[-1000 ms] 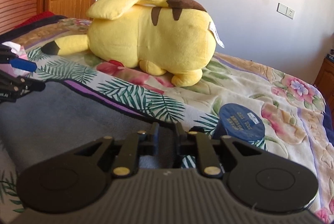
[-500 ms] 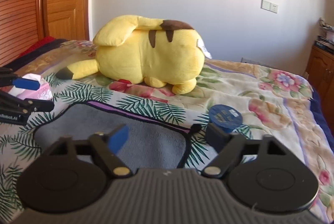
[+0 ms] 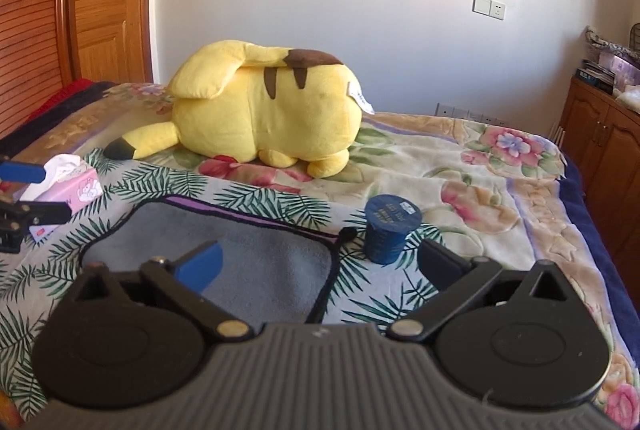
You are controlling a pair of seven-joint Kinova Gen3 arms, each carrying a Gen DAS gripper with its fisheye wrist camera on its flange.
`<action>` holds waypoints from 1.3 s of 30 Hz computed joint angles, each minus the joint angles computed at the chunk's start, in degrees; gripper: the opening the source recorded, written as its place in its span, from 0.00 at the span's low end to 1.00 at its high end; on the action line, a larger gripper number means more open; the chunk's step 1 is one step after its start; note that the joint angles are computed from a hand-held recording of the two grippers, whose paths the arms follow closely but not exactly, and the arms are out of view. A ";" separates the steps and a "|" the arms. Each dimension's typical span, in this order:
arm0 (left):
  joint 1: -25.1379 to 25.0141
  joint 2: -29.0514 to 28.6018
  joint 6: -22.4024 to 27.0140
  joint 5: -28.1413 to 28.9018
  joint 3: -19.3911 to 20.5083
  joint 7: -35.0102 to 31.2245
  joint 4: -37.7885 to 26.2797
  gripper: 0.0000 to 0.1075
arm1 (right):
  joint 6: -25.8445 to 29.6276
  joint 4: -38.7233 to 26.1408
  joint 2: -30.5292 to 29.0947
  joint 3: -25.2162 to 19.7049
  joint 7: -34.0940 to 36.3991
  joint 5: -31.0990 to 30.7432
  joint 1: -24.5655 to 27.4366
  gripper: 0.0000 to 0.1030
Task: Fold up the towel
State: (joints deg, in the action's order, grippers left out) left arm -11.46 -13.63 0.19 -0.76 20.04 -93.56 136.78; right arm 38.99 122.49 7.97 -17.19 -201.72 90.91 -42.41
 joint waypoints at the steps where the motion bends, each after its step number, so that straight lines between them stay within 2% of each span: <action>1: 0.54 -0.34 0.35 0.06 -0.51 0.01 0.03 0.47 | 0.39 -0.03 -0.32 -0.13 0.72 -0.89 -0.18 1.00; 9: 5.71 -4.03 3.66 -0.32 -5.10 1.12 0.28 0.47 | 3.29 -0.42 -2.07 -0.91 4.43 -6.20 -2.18 1.00; 12: 8.64 -5.77 5.87 -0.55 -7.71 1.35 0.23 0.47 | 4.20 -0.63 -2.87 -1.30 6.27 -8.28 -2.92 1.00; 20: 12.52 -11.59 12.14 -1.09 -11.06 1.74 -0.29 0.47 | 8.04 -0.36 -4.71 -2.98 7.27 -11.42 -5.35 1.00; 29: 14.49 -18.55 18.98 -0.89 -12.06 1.96 -1.04 0.49 | 9.78 -1.03 -8.18 -4.90 9.86 -17.72 -6.25 1.00; 39: 15.97 -24.64 24.75 0.14 -13.41 1.13 -2.04 0.50 | 14.62 -2.08 -11.08 -8.06 11.14 -20.60 -6.64 1.00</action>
